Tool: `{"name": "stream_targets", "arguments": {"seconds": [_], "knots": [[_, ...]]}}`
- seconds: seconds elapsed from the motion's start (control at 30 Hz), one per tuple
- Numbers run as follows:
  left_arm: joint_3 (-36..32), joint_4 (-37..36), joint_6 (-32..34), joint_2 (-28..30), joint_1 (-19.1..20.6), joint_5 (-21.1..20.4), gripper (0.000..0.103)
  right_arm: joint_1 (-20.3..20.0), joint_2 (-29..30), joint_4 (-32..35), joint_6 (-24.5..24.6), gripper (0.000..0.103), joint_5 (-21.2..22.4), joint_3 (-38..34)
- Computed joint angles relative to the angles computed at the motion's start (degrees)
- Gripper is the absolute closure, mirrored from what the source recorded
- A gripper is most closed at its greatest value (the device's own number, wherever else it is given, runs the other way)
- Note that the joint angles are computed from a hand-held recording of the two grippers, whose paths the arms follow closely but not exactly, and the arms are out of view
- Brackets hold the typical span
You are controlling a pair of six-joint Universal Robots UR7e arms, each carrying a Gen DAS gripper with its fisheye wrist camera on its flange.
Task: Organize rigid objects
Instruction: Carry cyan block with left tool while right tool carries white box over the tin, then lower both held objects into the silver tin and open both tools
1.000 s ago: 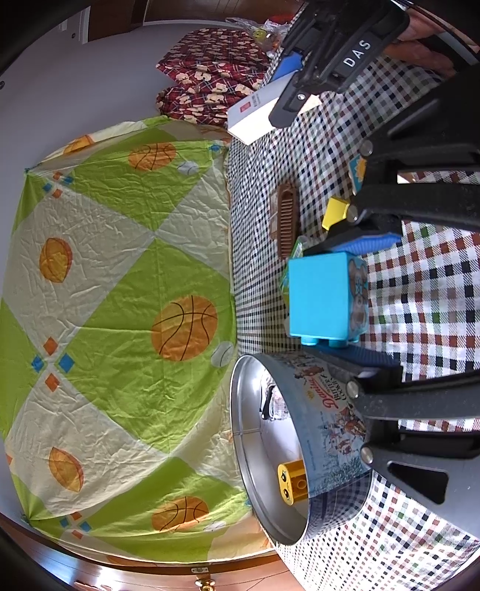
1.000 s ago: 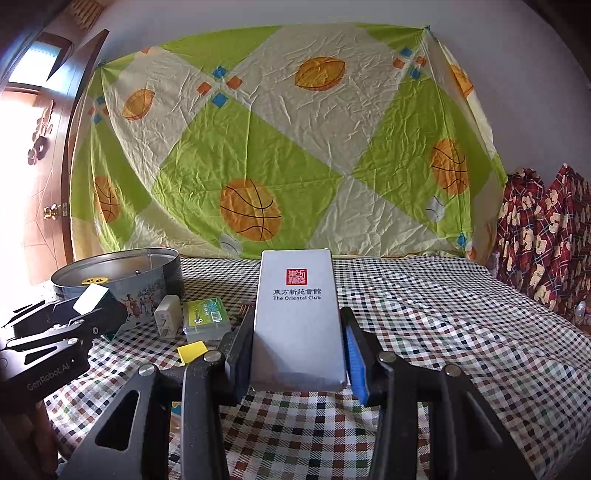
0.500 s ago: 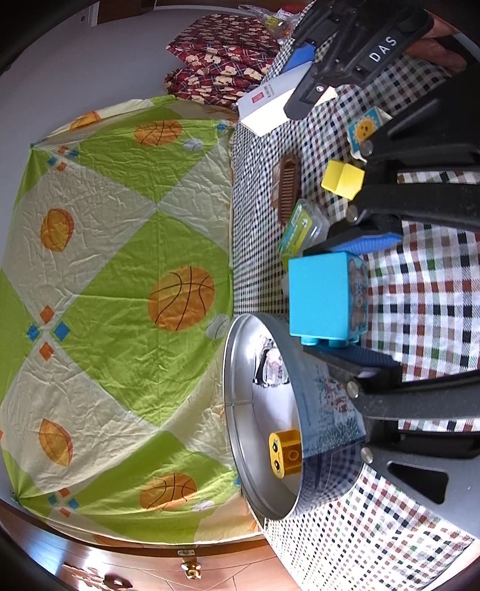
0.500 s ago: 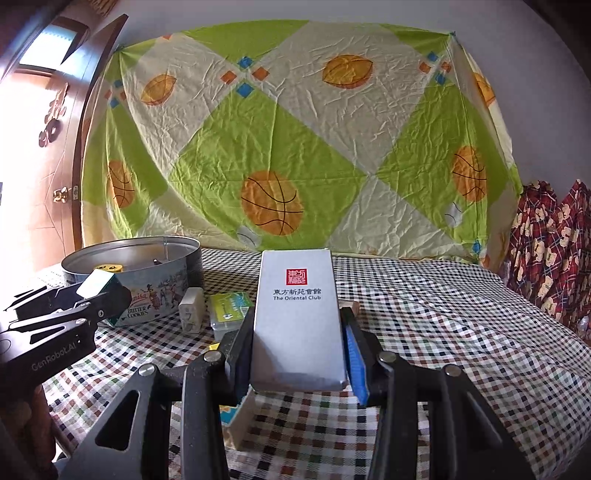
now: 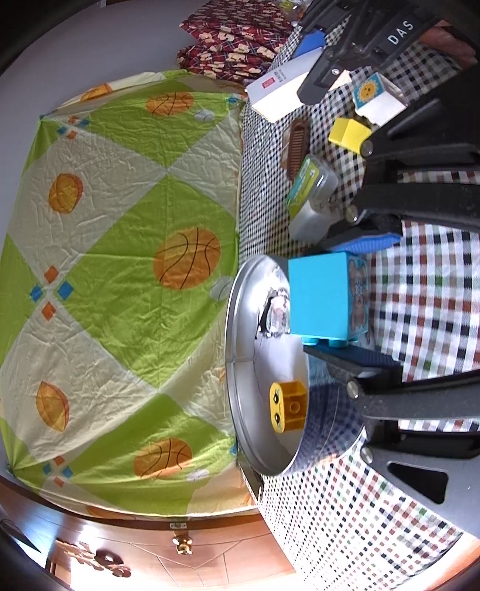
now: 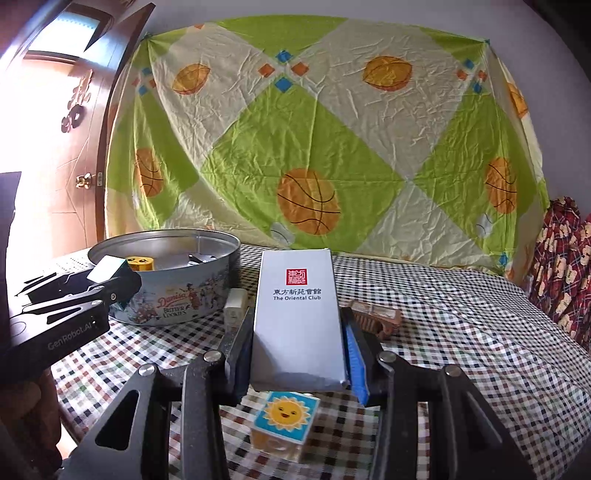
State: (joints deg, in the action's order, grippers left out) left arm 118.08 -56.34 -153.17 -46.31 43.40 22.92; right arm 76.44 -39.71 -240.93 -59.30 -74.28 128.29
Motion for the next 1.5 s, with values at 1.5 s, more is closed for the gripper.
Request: {"name": "stream_targets", "arguments": {"seconds": [1.5], "knots": [[-31.09,59.70,-21.17,0.13,13.11,4.21,0.061,20.12,8.13,46.63,7.78,0.058,-22.25,-29.68]]}}
